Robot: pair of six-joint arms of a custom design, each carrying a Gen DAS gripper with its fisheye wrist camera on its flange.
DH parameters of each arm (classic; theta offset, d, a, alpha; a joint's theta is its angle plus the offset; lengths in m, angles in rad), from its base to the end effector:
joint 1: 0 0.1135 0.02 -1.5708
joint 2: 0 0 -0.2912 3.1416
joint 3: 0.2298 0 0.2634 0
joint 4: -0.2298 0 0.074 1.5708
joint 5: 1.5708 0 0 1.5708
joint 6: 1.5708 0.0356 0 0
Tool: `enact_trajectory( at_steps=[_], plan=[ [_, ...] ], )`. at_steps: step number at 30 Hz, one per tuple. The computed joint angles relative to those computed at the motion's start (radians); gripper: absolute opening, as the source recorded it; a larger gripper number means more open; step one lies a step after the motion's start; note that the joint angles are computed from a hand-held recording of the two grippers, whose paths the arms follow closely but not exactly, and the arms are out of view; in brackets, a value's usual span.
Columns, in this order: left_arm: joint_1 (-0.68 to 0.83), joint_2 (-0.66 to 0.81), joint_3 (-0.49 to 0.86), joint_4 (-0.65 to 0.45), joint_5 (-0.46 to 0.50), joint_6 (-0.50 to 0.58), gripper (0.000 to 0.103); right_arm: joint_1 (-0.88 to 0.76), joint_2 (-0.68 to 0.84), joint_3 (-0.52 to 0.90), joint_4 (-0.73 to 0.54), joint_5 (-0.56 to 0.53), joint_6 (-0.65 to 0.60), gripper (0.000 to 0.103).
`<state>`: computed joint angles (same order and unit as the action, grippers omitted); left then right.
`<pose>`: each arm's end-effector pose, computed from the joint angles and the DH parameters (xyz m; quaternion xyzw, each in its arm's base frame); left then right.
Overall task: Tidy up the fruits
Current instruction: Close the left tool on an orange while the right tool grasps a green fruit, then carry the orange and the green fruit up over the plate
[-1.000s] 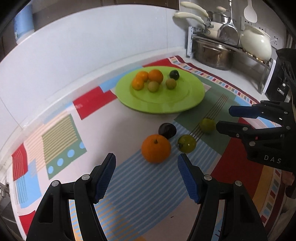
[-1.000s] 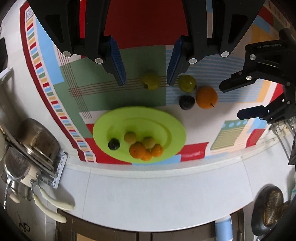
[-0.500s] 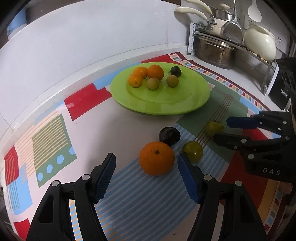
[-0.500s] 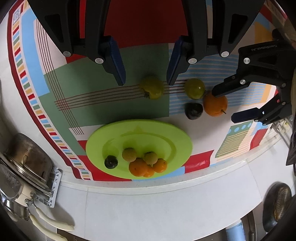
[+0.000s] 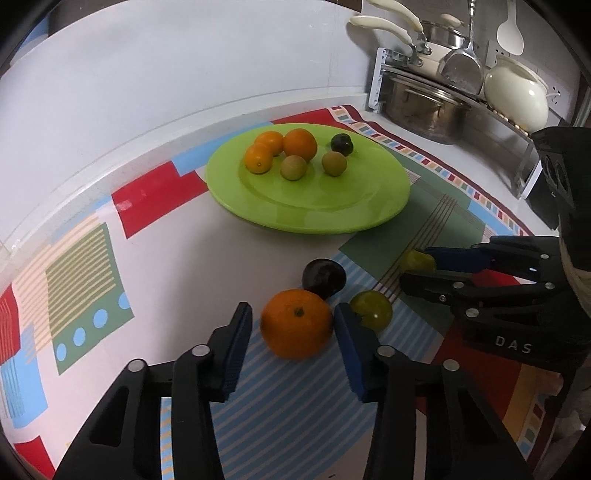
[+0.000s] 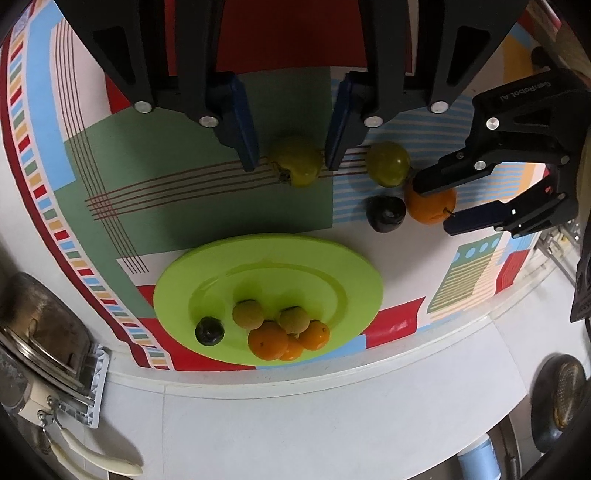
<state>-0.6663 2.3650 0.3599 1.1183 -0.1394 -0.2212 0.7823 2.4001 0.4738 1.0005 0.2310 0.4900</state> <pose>0.1943 -0.1465 -0.0250 0.1847 0.9218 -0.0844 0.3303 0.1952 0.1825 -0.0380 -0.1011 0.9374 0.0991 0.3182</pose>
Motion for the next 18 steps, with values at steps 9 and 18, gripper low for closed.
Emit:
enact_trajectory(
  at_steps=[9, 18],
  plan=[
    [-0.011, -0.012, -0.006, -0.004, -0.021, -0.014, 0.040, -0.003, -0.003, -0.005, 0.008, -0.006, -0.005, 0.030],
    [-0.042, -0.074, -0.049, -0.008, -0.063, -0.043, 0.040, 0.031, -0.060, -0.046, 0.015, 0.028, 0.001, 0.030]
  ],
)
